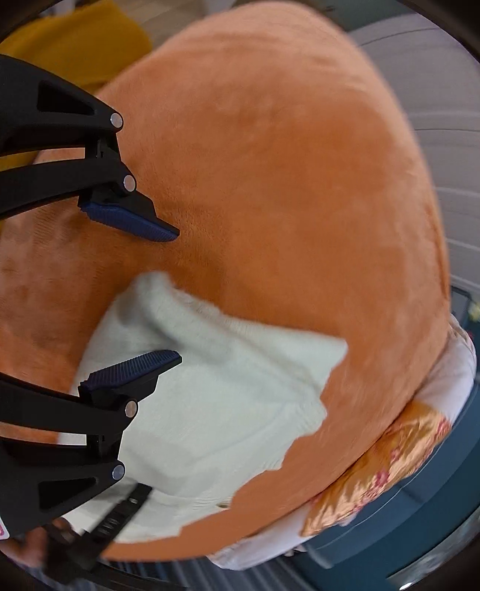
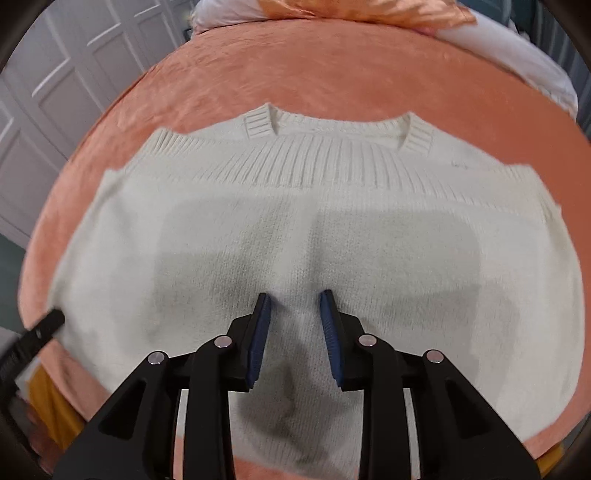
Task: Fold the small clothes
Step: 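Move the left gripper to a sweater side and grasp it, then fold the grasped sweater side across the body with the left gripper, then release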
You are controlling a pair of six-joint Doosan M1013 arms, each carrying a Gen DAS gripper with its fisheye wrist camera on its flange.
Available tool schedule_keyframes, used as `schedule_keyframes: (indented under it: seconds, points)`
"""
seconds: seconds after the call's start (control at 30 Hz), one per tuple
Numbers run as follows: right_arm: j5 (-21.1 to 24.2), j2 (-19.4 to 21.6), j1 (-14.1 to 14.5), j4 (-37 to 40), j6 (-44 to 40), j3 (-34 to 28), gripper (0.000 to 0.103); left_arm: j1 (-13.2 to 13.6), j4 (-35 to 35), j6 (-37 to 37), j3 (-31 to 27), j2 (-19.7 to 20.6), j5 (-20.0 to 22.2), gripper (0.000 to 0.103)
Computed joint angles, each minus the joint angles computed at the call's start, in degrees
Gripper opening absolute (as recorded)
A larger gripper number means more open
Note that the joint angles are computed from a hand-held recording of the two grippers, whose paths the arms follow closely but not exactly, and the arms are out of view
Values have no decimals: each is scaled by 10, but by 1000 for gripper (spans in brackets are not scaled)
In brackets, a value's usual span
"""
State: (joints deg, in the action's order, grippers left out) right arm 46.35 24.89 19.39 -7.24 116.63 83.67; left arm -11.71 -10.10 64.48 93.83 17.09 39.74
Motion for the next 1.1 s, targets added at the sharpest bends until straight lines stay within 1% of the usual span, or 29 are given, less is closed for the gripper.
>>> schedule_keyframes:
  seconds: [0.03,0.1,0.13,0.23,0.3,0.33,0.43,0.47,0.5,0.57,0.63,0.67,0.7,0.77,0.87,0.97,1.1]
  points:
    - [0,0,2,-10,2,0,28,3,-23,15,-2,4,-2,64]
    - [-4,0,5,-21,4,3,28,-2,-13,13,-7,9,-9,68]
    - [-7,0,4,-20,2,4,28,-5,-8,17,-13,12,-8,68]
    - [-11,-1,3,-16,2,5,28,-11,-5,20,-35,25,17,68]
    - [-16,-2,3,-17,1,8,28,-13,-10,20,-48,31,35,65]
    - [-20,-4,3,-17,1,11,28,-16,-2,15,-56,33,44,62]
    - [-32,-8,1,-9,-4,17,29,-31,60,-11,-67,32,60,44]
    - [-37,-10,0,-1,-8,20,29,-36,78,-20,-70,31,64,30]
    - [-41,-12,-2,7,-10,23,29,-41,91,-21,-72,28,66,24]
    - [-49,-20,-6,28,-8,30,30,-43,87,-14,-72,23,59,20]
    - [-67,-36,-13,63,2,47,31,-51,102,-8,-72,13,53,17]
    - [-76,-45,-16,79,4,57,32,-54,104,-4,-72,9,50,12]
    - [-89,-56,-20,101,-1,72,33,-60,105,2,-74,6,45,11]
    - [-104,-77,-25,121,-6,101,33,-73,112,10,-82,1,41,10]
    - [-120,-105,-34,136,-9,141,34,-93,109,34,-96,-2,34,8]
    - [-130,-129,-43,138,-2,174,34,-114,102,55,-111,3,36,7]
    - [-144,-161,-58,128,20,216,34,-146,116,66,-131,17,45,6]
